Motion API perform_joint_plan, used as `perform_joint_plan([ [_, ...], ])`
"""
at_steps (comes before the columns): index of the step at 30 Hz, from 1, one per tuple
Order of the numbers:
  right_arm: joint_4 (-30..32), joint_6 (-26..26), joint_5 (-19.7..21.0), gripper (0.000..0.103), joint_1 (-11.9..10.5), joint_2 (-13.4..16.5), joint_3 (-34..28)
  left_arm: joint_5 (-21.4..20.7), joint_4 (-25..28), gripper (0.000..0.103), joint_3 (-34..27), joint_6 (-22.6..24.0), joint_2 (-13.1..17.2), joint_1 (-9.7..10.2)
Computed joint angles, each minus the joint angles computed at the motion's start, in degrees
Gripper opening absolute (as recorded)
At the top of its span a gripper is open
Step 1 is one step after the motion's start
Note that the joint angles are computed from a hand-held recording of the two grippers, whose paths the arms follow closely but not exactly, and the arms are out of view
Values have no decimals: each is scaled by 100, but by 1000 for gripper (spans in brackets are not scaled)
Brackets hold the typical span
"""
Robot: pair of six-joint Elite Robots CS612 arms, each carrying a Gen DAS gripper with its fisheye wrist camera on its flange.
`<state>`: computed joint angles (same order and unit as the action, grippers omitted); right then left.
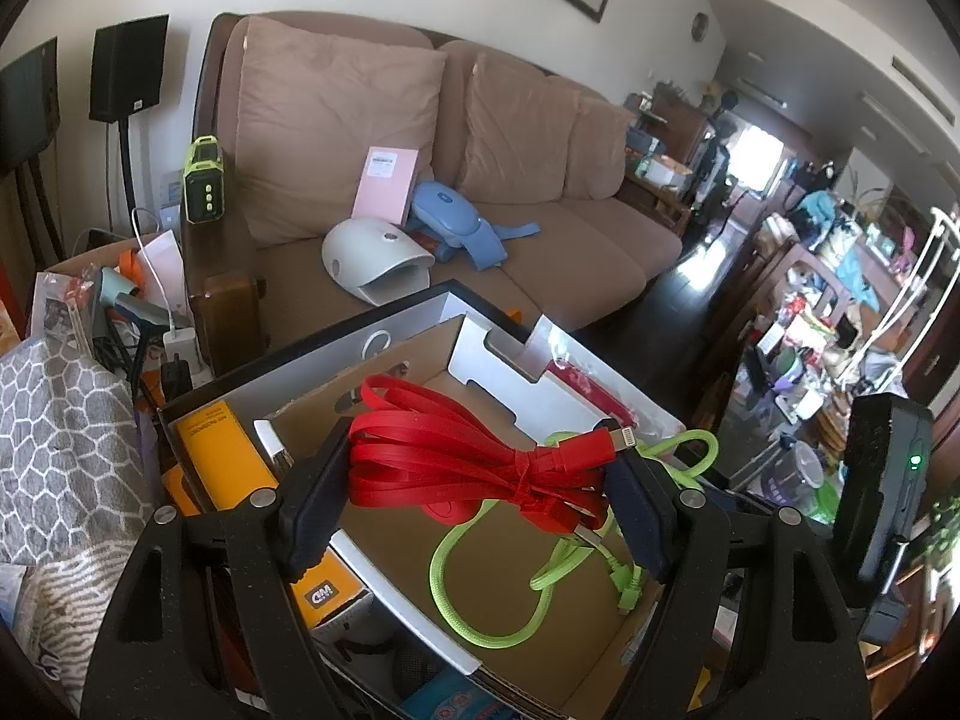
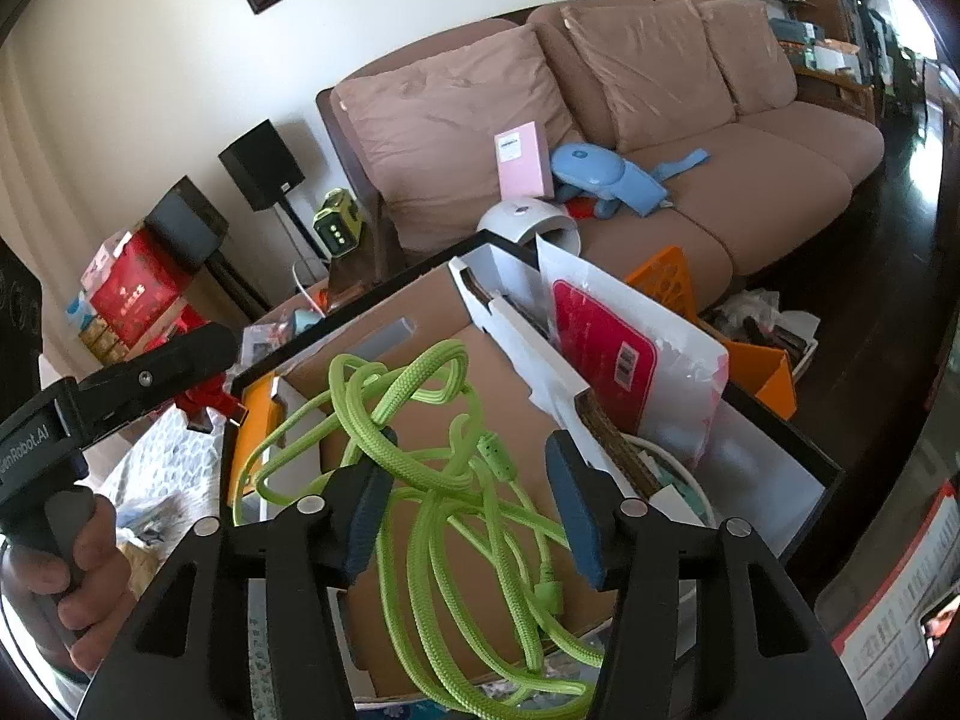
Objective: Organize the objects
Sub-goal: 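Open the right tool to drop the lime-green cable into the box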
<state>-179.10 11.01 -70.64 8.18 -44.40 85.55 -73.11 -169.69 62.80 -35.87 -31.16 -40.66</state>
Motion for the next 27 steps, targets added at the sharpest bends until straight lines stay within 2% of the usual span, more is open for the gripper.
perform_joint_plan([
  [4, -25, -105, -449, 60, 61, -36, 21, -9, 1, 75, 2, -23, 5, -2],
  [6, 72, -375, -1121, 63, 180, -58, -3, -23, 3, 75, -2, -17, 5, 3],
  [7, 118, -496, -1284, 64, 215, -53, -25, -26, 3, 75, -2, -21, 5, 4],
  [8, 136, -543, -1207, 66, 207, -51, -27, -23, 2, 75, 2, -22, 5, 0],
  [9, 123, -455, -890, 66, 160, -45, -15, -26, 7, 75, -2, -18, 3, 4],
  [10, 82, -228, -384, 66, 78, -27, -2, -26, 8, 75, -1, -21, 3, 5],
  [11, 38, -74, -117, 66, 35, -14, 11, -26, 5, 75, 4, -27, 1, 2],
  [12, 33, -94, -91, 66, 26, -23, 25, -34, 5, 75, -2, -25, 2, 6],
  [14, 64, -312, -427, 66, 86, -50, 32, -25, 7, 75, -4, -22, 3, 5],
  [17, -63, -47, 55, 66, -1, -33, 61, -20, -5, 75, 0, -37, 4, 1],
  [18, -100, -6, 6, 66, 6, -36, 64, -26, -1, 75, -6, -33, 5, 5],
  [20, -126, -282, -541, 66, 102, -68, 65, -12, -1, 75, -3, -41, 5, 1],
  [21, -147, -357, -616, 66, 118, -75, 71, -24, 9, 75, -13, -37, 6, 10],
  [23, -178, -243, -454, 66, 90, -65, 69, -33, 11, 75, -14, -29, 6, 13],
  [26, -34, -372, -525, 66, 117, -47, -2, -54, 38, 75, -20, -19, -1, 13],
  [27, -51, -305, -359, 67, 88, -39, -1, -56, 41, 75, -20, -16, -1, 10],
])
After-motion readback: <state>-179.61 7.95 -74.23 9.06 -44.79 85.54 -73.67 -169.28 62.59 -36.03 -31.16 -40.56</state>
